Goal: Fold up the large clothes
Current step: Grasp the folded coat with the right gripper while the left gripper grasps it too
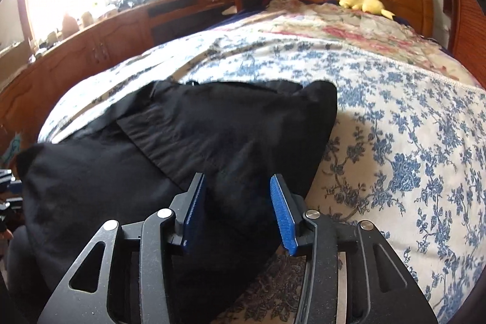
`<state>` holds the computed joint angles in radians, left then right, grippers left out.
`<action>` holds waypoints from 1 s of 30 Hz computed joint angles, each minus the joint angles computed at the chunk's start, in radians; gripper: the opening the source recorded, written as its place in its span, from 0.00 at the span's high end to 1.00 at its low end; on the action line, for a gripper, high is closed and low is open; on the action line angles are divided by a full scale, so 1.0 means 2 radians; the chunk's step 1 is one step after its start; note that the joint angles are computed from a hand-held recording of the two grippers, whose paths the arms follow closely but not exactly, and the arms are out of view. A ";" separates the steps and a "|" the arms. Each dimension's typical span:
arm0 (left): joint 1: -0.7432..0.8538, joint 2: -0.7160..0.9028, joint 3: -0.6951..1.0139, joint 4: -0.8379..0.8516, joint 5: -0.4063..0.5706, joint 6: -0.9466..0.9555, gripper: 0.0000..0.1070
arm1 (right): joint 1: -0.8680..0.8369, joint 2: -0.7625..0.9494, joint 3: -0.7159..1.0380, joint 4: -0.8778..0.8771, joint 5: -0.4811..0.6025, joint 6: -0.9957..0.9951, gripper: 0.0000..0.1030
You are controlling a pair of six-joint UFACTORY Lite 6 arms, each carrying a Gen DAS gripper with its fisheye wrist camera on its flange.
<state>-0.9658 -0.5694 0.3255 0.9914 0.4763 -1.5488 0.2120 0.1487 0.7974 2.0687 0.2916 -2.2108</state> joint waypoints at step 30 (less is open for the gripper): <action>0.068 0.133 0.012 0.249 -0.068 -0.238 0.48 | -0.058 -0.003 0.049 -0.210 0.002 0.229 0.36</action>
<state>-0.8307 -0.3042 0.3503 1.4895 0.3403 -2.0243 0.0961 0.1418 0.8946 1.6480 0.2959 -1.7524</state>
